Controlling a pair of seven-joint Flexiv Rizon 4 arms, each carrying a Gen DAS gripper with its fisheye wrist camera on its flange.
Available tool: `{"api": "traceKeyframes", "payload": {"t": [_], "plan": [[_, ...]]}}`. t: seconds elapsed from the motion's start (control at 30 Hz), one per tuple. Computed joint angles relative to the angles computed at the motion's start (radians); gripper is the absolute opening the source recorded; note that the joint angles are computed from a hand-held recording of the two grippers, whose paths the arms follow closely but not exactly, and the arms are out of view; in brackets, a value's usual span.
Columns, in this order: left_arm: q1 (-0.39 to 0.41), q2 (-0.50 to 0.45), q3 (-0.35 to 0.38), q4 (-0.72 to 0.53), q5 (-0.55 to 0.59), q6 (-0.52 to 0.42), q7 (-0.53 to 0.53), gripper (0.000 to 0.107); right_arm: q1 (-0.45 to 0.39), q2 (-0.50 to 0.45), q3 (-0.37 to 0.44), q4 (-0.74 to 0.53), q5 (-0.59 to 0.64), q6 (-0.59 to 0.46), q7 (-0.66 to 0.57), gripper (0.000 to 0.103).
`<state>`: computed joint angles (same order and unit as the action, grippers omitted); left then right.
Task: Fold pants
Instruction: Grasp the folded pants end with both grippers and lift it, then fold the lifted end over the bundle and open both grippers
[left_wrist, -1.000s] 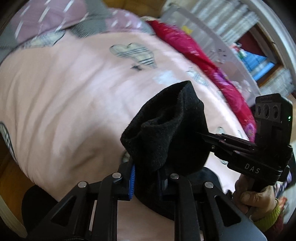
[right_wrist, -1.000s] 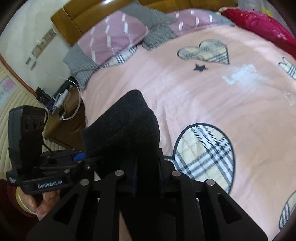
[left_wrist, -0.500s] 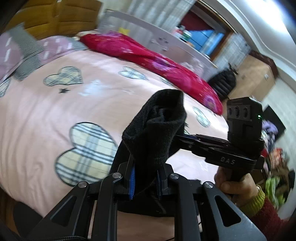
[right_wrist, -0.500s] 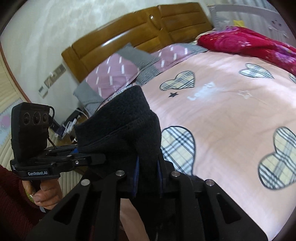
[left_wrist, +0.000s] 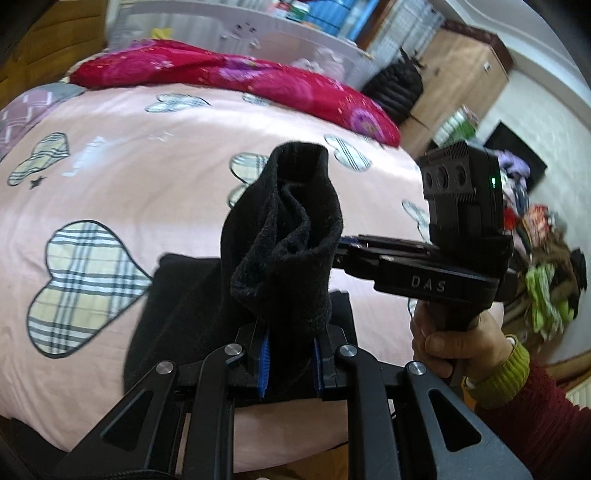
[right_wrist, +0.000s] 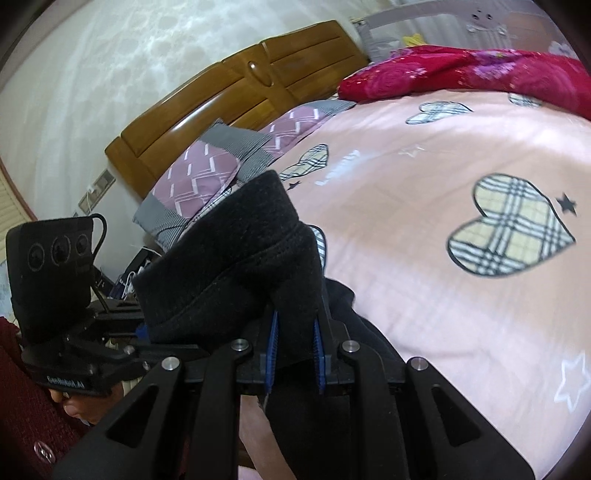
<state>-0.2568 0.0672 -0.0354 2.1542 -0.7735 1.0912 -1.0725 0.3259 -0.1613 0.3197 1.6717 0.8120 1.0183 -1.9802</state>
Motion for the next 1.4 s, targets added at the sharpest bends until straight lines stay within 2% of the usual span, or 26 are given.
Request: {"api": "traceKeyframes", "payload": {"t": [0.53, 0.63, 0.7, 0.83, 0.87, 0.9, 0.97, 1.1, 1.23, 1.33, 1.4], "plan": [[-0.027, -0.048, -0.036, -0.003, 0.081, -0.053, 0.02, 0.017, -0.034, 0.062, -0.024, 0.131, 0.199, 0.056, -0.086, 0.018], [-0.025, -0.064, -0.041, -0.011, 0.095, -0.071, 0.021, 0.018, -0.033, 0.062, -0.034, 0.147, 0.207, 0.061, -0.067, 0.025], [-0.027, -0.071, -0.045, -0.013, 0.103, -0.077, 0.023, 0.019, -0.023, 0.064, -0.037, 0.167, 0.169, 0.09, -0.02, 0.031], [-0.032, -0.084, -0.055, -0.021, 0.124, -0.081, 0.043, 0.027, -0.013, 0.088, -0.039, 0.221, 0.106, 0.144, 0.063, 0.034], [-0.033, -0.087, -0.056, -0.022, 0.124, -0.082, 0.052, 0.032, -0.007, 0.097, -0.039, 0.242, 0.076, 0.165, 0.098, 0.039], [-0.034, -0.088, -0.058, -0.02, 0.118, -0.08, 0.068, 0.035, -0.002, 0.108, -0.04, 0.263, 0.052, 0.184, 0.137, 0.051], [-0.039, -0.083, -0.06, -0.013, 0.079, -0.083, 0.109, 0.05, 0.009, 0.123, -0.042, 0.306, -0.003, 0.235, 0.22, 0.066], [-0.04, -0.077, -0.056, -0.011, 0.055, -0.11, 0.128, 0.053, 0.02, 0.146, -0.046, 0.367, -0.052, 0.292, 0.322, 0.068], [-0.035, -0.065, -0.047, -0.009, 0.031, -0.142, 0.144, 0.054, 0.036, 0.164, -0.048, 0.427, -0.154, 0.33, 0.457, 0.068], [-0.03, -0.057, -0.04, -0.009, 0.005, -0.152, 0.165, 0.055, 0.045, 0.174, -0.052, 0.478, -0.3, 0.362, 0.607, 0.068], [-0.026, -0.047, -0.034, -0.006, -0.014, -0.159, 0.18, 0.057, 0.042, 0.184, -0.056, 0.521, -0.441, 0.376, 0.738, 0.07]]}}
